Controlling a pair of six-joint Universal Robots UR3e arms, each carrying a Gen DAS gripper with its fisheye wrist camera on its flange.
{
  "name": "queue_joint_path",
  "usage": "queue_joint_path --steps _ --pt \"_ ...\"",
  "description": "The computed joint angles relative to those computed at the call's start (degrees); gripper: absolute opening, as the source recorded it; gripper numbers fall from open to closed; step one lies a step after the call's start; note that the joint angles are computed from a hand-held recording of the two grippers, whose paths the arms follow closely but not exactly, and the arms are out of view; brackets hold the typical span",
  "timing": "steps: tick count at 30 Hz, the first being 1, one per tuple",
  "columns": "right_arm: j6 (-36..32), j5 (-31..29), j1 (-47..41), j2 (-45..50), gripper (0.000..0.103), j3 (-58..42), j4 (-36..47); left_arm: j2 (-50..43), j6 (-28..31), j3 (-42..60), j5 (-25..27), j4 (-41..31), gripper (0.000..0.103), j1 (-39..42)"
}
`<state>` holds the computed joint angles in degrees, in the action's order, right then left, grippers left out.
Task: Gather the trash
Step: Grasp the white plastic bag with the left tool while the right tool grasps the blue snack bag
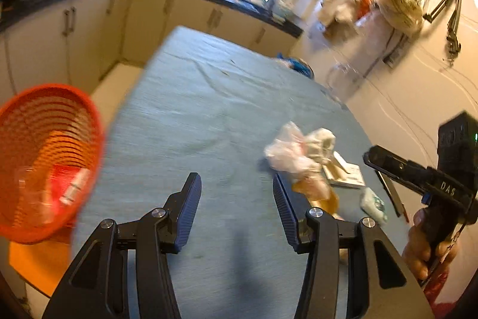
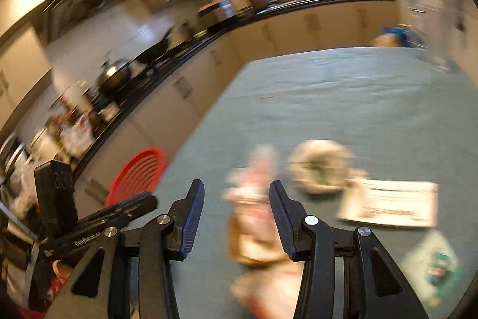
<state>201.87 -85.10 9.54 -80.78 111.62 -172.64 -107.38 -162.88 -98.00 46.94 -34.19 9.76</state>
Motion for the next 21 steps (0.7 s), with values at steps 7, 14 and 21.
queue_joint_path --steps 7,14,21 --pt "-1.80 4.57 -14.93 -20.10 0.050 20.79 0.47 -8.38 -8.06 14.76 3.49 -6.86 0.067 -8.80" --pt "-8.13 15.11 -32.10 -40.16 0.052 32.48 10.46 -18.77 -12.35 34.20 10.63 -18.34 0.068 -16.64" --pt "-16.52 20.55 -43.53 -56.31 0.062 35.73 27.04 -24.74 -11.05 43.43 12.31 -23.61 0.064 -19.23"
